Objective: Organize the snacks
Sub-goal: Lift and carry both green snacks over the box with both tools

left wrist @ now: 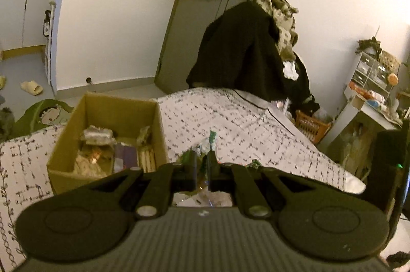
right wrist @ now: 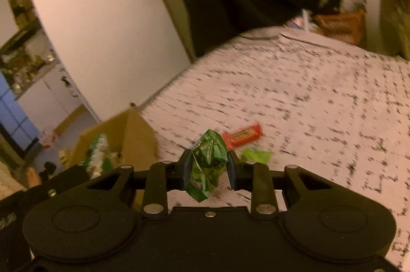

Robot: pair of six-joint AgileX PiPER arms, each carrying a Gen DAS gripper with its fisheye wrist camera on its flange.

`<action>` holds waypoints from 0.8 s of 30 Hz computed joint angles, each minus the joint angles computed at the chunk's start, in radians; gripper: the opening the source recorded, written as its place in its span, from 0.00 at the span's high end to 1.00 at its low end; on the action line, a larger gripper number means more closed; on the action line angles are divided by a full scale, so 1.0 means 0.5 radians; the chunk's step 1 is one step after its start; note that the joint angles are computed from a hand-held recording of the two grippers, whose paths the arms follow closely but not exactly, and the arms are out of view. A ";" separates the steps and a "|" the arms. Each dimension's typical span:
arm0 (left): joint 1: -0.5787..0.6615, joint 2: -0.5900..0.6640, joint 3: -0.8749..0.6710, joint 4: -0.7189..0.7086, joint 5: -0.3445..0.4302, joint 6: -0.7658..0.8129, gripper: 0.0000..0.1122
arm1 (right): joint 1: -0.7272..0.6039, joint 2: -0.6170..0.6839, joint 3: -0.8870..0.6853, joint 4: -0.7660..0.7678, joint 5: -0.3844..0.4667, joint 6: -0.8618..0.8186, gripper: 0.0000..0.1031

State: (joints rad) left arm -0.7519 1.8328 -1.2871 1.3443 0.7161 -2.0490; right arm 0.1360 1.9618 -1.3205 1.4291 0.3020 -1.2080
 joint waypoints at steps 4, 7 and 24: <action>0.030 -0.065 0.029 0.015 0.015 -0.001 0.95 | 0.024 -0.022 0.007 0.176 0.050 -0.229 0.73; 0.049 -0.116 0.058 0.048 0.019 -0.019 0.95 | 0.039 -0.027 0.008 0.244 0.080 -0.288 0.73; 0.269 -0.176 0.140 0.117 0.032 -0.064 0.95 | 0.122 -0.013 -0.043 0.562 0.201 -0.447 0.73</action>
